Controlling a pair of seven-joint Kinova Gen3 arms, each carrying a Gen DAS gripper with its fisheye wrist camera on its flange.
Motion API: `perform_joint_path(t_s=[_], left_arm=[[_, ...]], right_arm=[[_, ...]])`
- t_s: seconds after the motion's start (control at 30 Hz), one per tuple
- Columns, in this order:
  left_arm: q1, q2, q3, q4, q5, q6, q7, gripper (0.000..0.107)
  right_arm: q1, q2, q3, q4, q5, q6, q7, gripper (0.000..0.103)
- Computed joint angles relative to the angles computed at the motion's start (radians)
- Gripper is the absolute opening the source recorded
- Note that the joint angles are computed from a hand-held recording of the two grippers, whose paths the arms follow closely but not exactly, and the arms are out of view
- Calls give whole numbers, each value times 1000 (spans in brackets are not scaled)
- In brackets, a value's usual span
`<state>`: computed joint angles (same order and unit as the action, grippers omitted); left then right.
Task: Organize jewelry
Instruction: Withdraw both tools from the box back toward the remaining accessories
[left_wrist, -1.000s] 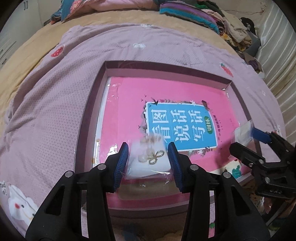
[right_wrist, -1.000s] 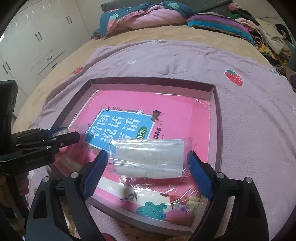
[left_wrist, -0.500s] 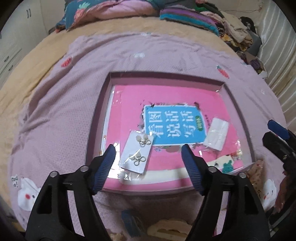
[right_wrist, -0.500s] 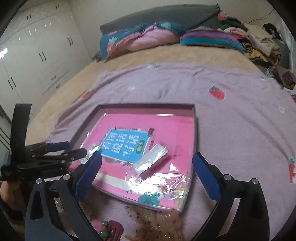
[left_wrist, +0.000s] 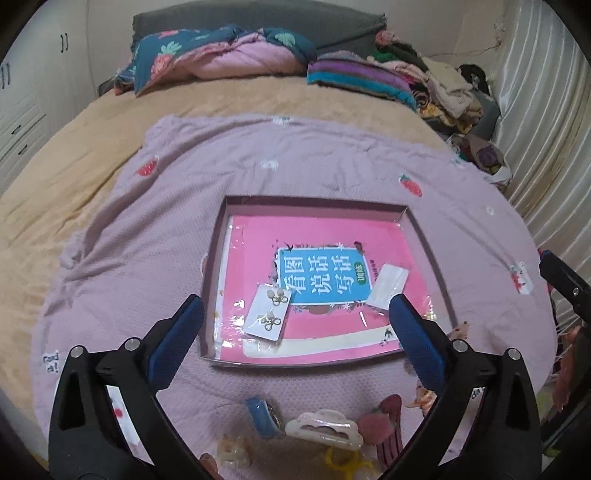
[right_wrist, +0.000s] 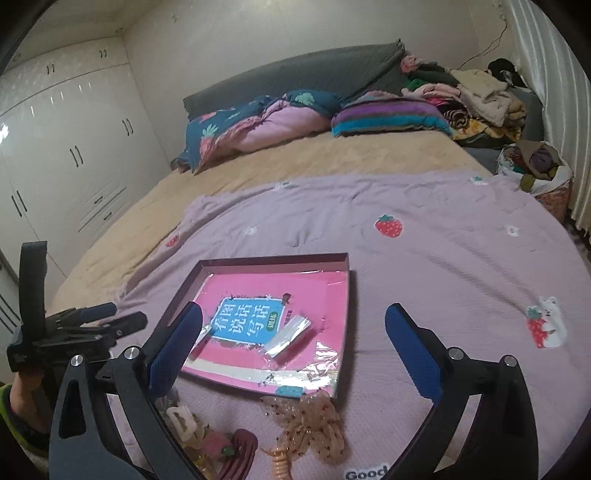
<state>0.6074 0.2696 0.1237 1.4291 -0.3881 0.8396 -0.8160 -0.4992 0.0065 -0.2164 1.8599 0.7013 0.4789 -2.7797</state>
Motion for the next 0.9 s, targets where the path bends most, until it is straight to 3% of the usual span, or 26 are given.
perform_joint_path(t_s=[0.37,0.9], left_arm=[[36,-106,23,86,-127,-9,138,93],[-20,-238,134,282,-191,-85,263,93]], right_arm=[[6,-90,-93,41,39,83,-56,99],[-2,-157,-221,112,66,139,-141,99]])
